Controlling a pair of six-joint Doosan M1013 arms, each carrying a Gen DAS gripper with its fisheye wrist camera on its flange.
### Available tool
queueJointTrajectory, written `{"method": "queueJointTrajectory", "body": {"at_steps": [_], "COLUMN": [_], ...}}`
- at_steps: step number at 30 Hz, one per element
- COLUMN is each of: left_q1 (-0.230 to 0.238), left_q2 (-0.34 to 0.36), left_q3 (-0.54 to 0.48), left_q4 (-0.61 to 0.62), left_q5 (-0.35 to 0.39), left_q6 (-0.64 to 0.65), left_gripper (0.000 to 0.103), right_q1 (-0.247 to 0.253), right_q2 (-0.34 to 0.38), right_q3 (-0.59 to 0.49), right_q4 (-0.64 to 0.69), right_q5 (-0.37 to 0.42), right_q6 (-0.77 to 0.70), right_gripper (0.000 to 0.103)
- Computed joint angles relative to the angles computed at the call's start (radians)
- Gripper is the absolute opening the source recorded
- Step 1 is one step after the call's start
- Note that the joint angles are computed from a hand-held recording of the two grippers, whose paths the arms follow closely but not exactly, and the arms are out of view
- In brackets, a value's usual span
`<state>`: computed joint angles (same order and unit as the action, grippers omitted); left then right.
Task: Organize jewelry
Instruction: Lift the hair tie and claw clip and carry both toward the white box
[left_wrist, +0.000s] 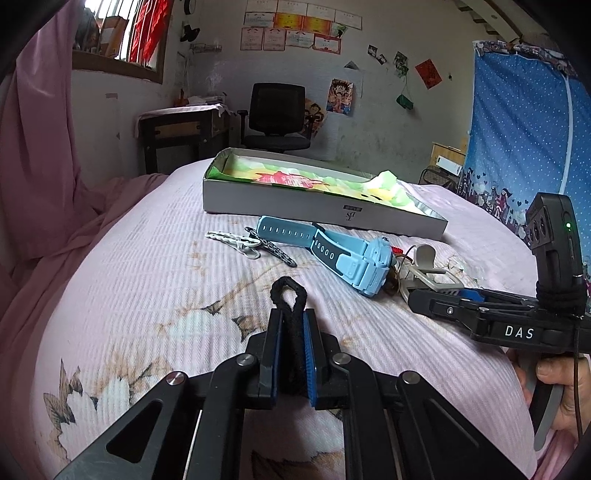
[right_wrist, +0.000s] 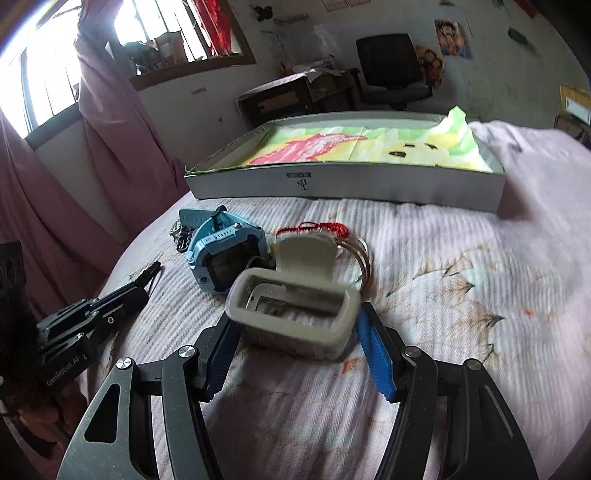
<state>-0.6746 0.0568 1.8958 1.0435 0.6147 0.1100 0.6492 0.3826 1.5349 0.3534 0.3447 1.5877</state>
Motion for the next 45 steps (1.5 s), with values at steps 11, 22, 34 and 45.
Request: {"method": "queueJointTrajectory", "body": {"at_steps": [11, 22, 34, 45], "left_q1": [-0.01, -0.01, 0.023, 0.139], "left_q2": [-0.005, -0.012, -0.02, 0.098], "left_q3": [0.012, 0.021, -0.017, -0.227], "left_q4": [0.061, 0.107, 0.218, -0.105], "left_q5": [0.002, -0.017, -0.085, -0.136], "left_q6": [-0.063, -0.117, -0.228, 0.143], "left_gripper": [0.01, 0.01, 0.01, 0.01], "right_q1": [-0.002, 0.006, 0.01, -0.029], "right_q2": [0.012, -0.031, -0.063, 0.019], "right_q3": [-0.019, 0.058, 0.091, -0.074], "right_q4": [-0.011, 0.015, 0.098, -0.072], "right_q5": [0.013, -0.154, -0.267, -0.247], "right_q6": [0.024, -0.004, -0.093, 0.057], "right_gripper": [0.056, 0.053, 0.052, 0.052]}}
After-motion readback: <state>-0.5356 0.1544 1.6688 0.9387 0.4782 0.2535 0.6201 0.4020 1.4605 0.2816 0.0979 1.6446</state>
